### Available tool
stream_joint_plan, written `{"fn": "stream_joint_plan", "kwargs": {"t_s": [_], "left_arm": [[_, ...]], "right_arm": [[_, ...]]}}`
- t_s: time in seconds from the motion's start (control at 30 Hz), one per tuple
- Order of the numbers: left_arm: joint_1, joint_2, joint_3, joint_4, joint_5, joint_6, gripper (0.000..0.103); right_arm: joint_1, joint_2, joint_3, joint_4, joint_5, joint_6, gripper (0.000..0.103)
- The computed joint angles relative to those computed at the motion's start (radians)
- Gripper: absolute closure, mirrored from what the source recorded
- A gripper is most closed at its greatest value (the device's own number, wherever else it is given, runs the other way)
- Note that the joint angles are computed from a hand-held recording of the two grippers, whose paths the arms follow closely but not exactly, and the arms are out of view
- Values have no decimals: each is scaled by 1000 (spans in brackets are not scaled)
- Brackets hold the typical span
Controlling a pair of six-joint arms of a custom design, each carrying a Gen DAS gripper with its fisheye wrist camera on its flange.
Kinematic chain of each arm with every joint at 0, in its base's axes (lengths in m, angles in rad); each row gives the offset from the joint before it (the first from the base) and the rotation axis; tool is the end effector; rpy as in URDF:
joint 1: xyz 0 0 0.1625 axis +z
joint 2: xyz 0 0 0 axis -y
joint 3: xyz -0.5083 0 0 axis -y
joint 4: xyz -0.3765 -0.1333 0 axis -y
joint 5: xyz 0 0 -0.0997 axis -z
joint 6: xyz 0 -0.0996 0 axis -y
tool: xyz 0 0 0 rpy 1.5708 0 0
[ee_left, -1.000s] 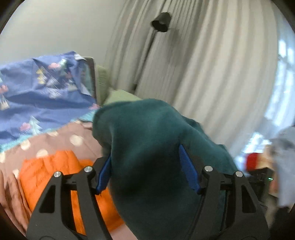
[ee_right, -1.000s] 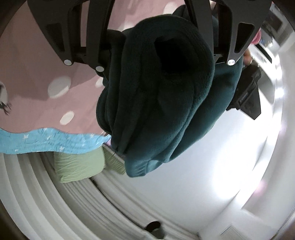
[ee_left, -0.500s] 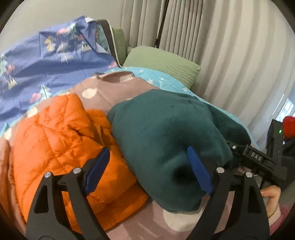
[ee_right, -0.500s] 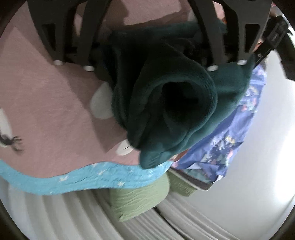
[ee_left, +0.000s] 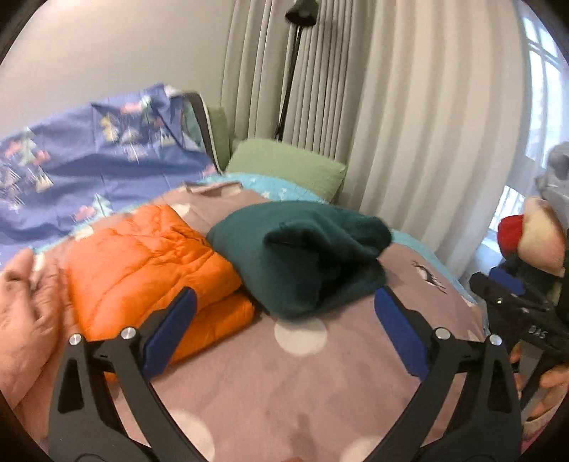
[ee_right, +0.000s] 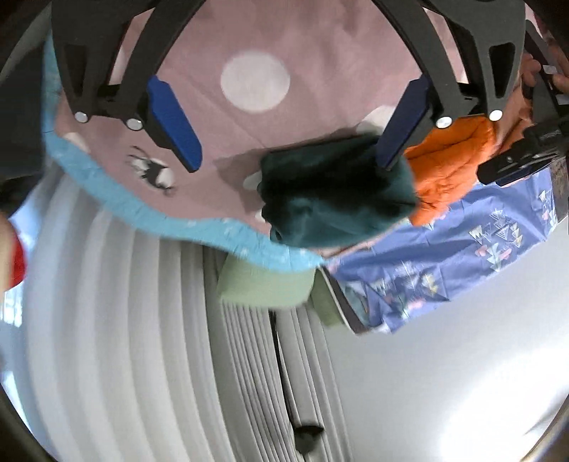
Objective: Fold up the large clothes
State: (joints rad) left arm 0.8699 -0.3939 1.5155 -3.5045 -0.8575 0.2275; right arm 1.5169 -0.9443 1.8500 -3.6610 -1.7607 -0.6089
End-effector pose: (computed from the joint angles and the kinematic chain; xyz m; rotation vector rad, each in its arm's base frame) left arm -0.3359 -0.7059 0.0390 0.7230 2.2937 -1.2000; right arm 0.0789 -0.6637 0.3335 0.4762 -2.1964 1.3574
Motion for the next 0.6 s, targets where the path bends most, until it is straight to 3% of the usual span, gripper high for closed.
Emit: {"fn": "stream_joint_plan", "kwargs": {"t_s": [0.23,0.37,0.47,0.6], "left_arm": [[-129,-92,291,-188,126,-120,2],[-208,-86,391,-324,246,-72,2],[-255,-74,427,-370,345,-63,2],[-299,-109,519,-345,344,-158,2]], "right_arm": [[73,-90,220,-189,-48,-98,3],[96,-125,295,-205,-57,-62,3],[129,-122,335,-266,-120,-76,1],[152,-135,389,-318,-135,-79,1]]}}
